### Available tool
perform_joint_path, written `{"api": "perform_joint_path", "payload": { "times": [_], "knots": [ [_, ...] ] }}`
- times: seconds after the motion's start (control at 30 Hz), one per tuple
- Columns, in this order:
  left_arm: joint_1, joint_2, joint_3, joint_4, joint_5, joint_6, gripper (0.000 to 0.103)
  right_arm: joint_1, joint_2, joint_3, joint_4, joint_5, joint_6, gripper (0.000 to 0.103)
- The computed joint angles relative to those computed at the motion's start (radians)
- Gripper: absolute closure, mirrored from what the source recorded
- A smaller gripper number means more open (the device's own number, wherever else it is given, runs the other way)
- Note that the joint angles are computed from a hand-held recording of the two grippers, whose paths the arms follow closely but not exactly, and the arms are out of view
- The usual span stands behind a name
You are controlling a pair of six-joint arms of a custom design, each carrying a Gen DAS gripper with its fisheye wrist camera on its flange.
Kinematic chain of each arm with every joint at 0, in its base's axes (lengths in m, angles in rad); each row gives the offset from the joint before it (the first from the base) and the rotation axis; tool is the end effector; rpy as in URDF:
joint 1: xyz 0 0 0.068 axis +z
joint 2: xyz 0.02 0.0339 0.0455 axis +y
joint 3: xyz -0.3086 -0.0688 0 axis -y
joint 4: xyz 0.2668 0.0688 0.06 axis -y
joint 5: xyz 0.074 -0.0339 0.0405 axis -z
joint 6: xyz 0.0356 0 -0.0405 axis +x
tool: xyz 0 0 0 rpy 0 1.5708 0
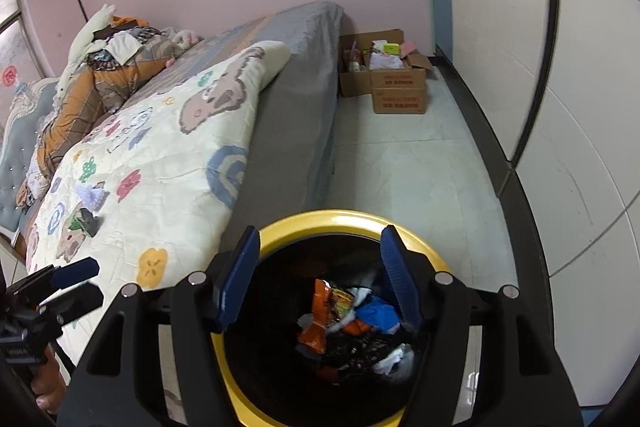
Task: Collect trash
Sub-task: 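Move both open tools back over the white mesh sleeve and green packet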
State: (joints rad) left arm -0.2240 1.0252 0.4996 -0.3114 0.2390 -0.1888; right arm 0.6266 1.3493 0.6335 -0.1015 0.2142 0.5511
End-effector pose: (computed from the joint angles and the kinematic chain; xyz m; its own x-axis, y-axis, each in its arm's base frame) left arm 0.1868 -0.0512 0.2147 -0.7807 -0.0091 -0.6248 0.2279 0.9268 -0.2984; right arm 0.2210 0.1506 0.2054 -0.7416 0.0948 -0.6641 -0.0785 0.9709 0.2262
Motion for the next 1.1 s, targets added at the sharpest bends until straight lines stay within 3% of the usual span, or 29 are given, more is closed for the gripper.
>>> {"api": "perform_joint_path", "payload": {
  "times": [0.3,0.57,0.83,1.1],
  "knots": [
    [0.364,-0.009,0.036,-0.045,0.137,0.147,0.028,0.102,0.128,0.119,0.046,0.007,-0.014,0.042],
    [0.701,0.116,0.137,-0.055,0.255,0.268,0.028,0.185,0.293,0.290,0.042,-0.020,-0.031,0.042],
    [0.910,0.297,0.251,-0.036,0.272,0.325,0.027,0.270,0.484,0.513,0.019,-0.058,-0.070,0.041],
    [1.006,0.492,0.366,0.011,0.238,0.314,0.027,0.347,0.674,0.761,-0.044,-0.107,-0.126,0.041]
  ]
}}
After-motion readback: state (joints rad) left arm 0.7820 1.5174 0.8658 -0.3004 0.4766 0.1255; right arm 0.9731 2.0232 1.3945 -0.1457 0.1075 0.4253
